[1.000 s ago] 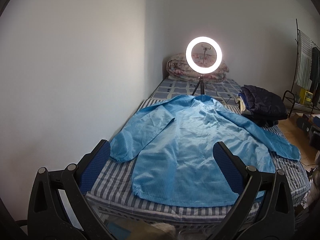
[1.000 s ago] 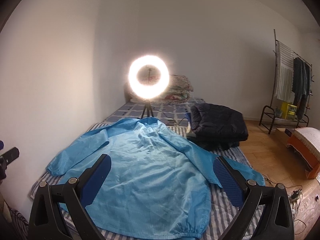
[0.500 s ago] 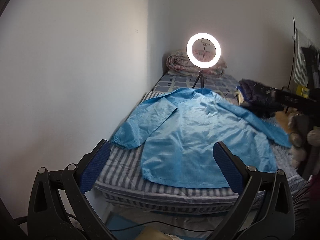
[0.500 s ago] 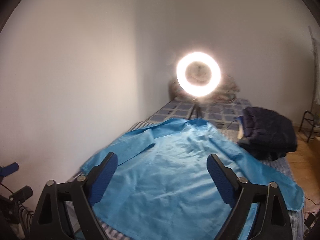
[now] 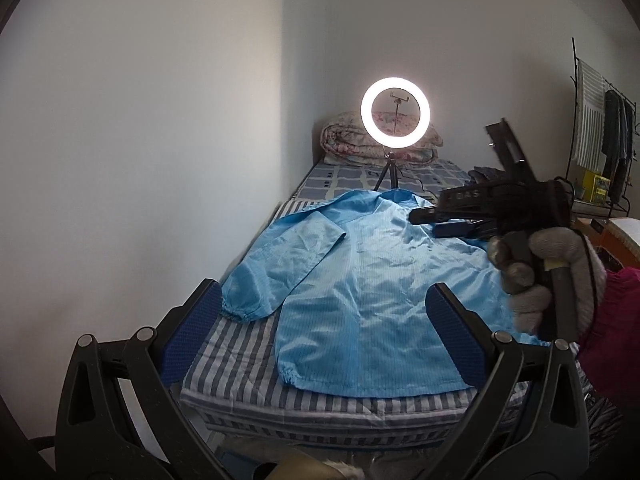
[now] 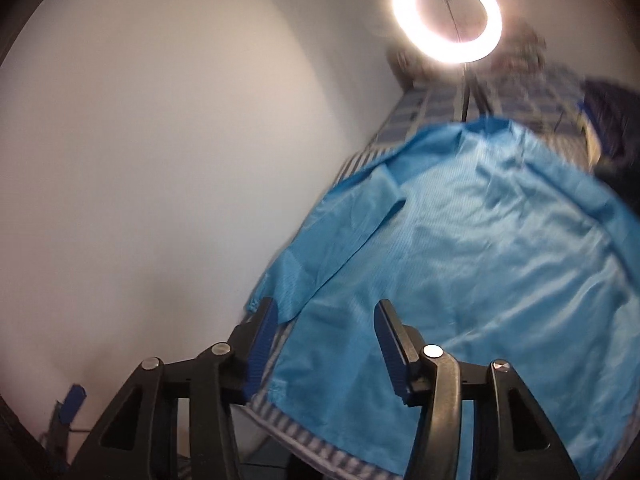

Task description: Fold large clothes

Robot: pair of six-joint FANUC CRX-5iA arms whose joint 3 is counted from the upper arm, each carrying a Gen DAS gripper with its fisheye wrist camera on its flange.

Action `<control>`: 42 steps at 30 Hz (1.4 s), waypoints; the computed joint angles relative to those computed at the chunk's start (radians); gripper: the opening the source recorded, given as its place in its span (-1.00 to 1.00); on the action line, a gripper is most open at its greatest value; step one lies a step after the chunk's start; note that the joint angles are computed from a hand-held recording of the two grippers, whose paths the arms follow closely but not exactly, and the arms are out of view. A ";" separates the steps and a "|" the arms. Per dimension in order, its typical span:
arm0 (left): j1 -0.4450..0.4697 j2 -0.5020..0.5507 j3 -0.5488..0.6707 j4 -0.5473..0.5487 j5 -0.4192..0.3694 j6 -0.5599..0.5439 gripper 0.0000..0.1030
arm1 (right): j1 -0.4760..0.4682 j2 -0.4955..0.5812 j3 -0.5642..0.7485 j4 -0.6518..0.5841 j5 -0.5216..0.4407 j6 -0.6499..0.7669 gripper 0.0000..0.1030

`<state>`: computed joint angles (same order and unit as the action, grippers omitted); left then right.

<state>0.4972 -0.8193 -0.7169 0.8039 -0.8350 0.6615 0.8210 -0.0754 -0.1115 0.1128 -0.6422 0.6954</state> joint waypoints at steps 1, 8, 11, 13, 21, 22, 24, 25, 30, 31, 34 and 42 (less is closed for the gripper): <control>-0.022 0.025 0.012 -0.031 0.025 0.026 1.00 | -0.027 0.036 0.037 -0.069 -0.002 0.051 0.00; -0.103 0.170 0.074 -0.171 0.106 0.144 1.00 | -0.178 0.359 0.377 -0.448 -0.113 0.378 0.00; -0.142 0.234 0.089 -0.209 0.144 0.153 1.00 | -0.210 0.490 0.504 -0.525 -0.171 0.419 0.00; -0.162 0.276 0.085 -0.197 0.165 0.151 1.00 | -0.223 0.566 0.575 -0.549 -0.205 0.415 0.00; -0.180 0.406 0.132 -0.230 0.127 0.274 1.00 | -0.255 0.750 0.740 -0.616 -0.250 0.382 -0.02; -0.184 0.404 0.136 -0.259 0.140 0.290 1.00 | -0.255 0.762 0.755 -0.623 -0.249 0.388 -0.02; -0.189 0.411 0.145 -0.300 0.151 0.323 1.00 | -0.251 0.776 0.775 -0.619 -0.244 0.403 -0.04; -0.184 0.417 0.147 -0.306 0.144 0.334 0.99 | -0.245 0.786 0.791 -0.601 -0.252 0.405 -0.13; -0.156 0.451 0.176 -0.333 0.089 0.389 0.56 | -0.237 0.831 0.858 -0.544 -0.289 0.394 -0.59; -0.154 0.453 0.175 -0.328 0.087 0.383 0.53 | -0.233 0.834 0.863 -0.527 -0.291 0.386 -0.78; -0.148 0.450 0.163 -0.298 0.086 0.354 0.53 | -0.234 0.837 0.871 -0.519 -0.286 0.386 -0.99; -0.118 0.425 0.139 -0.271 0.097 0.327 0.53 | -0.238 0.777 0.822 -0.504 -0.259 0.412 -1.00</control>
<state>0.3793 -0.3943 -0.5781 0.5327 -0.7383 0.9888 0.5828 0.7013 0.7105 -0.3907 -0.9011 1.1078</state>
